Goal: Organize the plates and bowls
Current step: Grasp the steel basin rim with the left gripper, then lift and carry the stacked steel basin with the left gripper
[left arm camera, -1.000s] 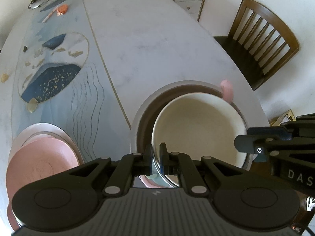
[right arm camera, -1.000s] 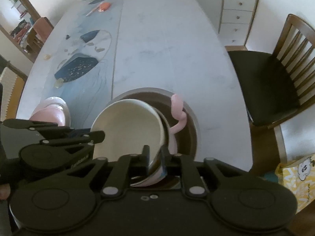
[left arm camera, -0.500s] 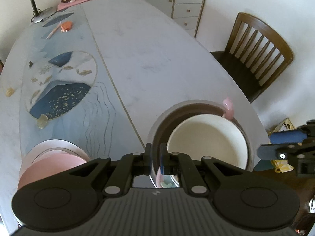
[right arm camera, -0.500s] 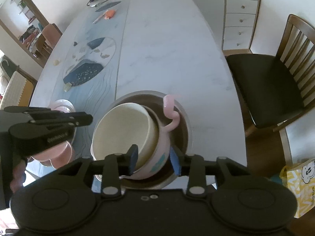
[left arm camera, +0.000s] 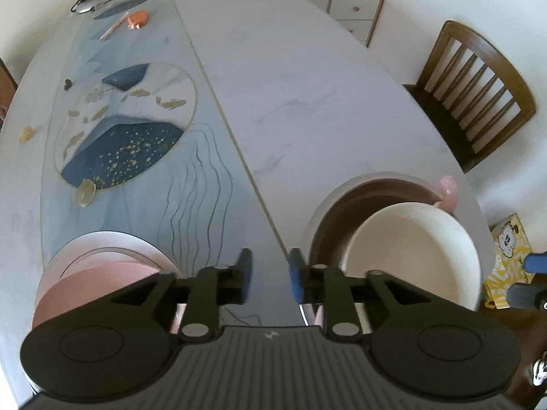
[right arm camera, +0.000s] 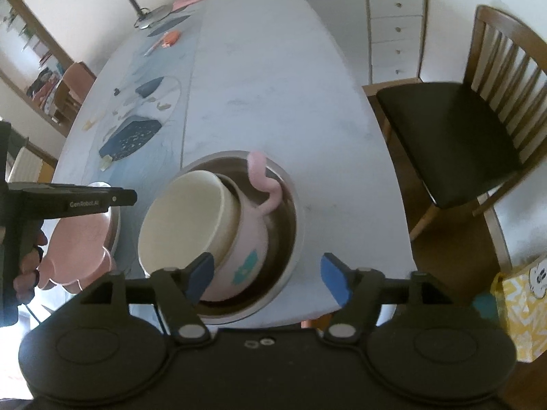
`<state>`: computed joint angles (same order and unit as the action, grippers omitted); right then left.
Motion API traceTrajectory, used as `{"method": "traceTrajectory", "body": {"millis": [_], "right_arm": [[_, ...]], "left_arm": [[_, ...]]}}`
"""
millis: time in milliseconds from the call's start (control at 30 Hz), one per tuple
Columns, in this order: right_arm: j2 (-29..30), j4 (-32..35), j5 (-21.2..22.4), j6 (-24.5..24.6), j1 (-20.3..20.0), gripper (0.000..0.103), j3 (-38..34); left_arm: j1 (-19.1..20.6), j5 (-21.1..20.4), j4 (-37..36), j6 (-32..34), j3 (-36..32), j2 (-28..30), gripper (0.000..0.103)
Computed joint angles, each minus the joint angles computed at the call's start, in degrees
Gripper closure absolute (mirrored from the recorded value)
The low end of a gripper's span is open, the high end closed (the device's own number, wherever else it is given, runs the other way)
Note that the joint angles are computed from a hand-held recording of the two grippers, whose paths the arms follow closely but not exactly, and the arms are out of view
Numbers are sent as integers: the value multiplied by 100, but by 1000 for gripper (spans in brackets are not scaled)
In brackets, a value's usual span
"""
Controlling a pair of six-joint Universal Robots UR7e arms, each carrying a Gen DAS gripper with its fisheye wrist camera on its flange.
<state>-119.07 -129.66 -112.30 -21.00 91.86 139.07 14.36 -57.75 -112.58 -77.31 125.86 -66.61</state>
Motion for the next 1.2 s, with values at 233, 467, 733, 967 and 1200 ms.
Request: {"method": "traceTrajectory", "body": {"millis": [233, 467, 733, 967, 1200], "right_arm": [[-224, -31, 317, -76, -507, 31, 151], [-357, -46, 495, 51, -872, 32, 362], [-173, -148, 445, 116, -944, 51, 441], [40, -87, 526, 181, -997, 85, 350], [377, -297, 363, 217, -869, 89, 251]], "left_arm": [[131, 75, -309, 23, 183, -86, 35], [406, -135, -1134, 239, 437, -148, 35], [583, -273, -1551, 462, 474, -24, 37], [664, -452, -1841, 656, 490, 40, 69], [708, -617, -2049, 722, 470, 138, 88]]}}
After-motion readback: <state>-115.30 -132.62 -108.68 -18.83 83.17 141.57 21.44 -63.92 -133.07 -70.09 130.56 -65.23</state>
